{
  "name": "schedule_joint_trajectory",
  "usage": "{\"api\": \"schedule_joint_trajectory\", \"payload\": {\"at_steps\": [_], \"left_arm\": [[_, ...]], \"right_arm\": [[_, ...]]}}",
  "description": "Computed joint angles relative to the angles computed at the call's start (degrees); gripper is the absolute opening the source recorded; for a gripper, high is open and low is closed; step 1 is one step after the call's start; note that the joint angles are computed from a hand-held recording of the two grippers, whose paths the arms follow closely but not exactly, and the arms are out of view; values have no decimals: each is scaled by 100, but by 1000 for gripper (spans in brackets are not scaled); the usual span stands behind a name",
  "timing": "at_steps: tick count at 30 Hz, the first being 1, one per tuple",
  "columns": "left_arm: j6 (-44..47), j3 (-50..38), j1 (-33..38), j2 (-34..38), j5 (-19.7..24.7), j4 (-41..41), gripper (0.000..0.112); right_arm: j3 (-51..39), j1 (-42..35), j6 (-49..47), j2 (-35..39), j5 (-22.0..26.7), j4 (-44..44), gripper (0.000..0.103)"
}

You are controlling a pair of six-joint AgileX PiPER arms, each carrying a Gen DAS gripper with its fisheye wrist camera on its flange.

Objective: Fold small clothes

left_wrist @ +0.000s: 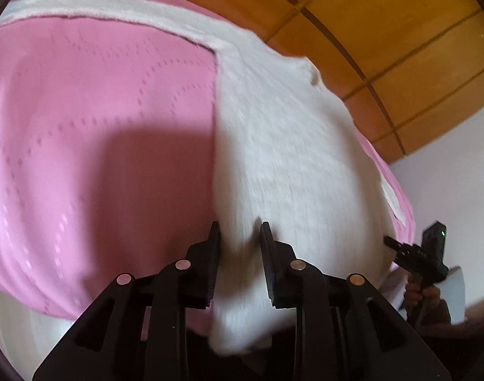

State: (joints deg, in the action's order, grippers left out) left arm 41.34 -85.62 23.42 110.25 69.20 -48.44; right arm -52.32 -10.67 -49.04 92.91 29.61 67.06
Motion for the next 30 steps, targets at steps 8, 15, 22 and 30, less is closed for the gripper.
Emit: {"api": "schedule_joint_trajectory", "payload": {"at_steps": [8,15,22,30], "left_arm": [[209,277,33,-305,-216,449,5],[-298,92,-233,-540,-787,979,28],[-301,-81,-1062,-787,-1935,979,64],[-1021,-734,-2278,-92,-2343,1989,64]], "right_arm": [[313,393,853,-421,-519,-1466,7],[240,248,738,-194,-415,-1178,21],[354,-109,698,-492,-457,-966,60],[-65,-1333,-30,-48,-486,909,64]]}}
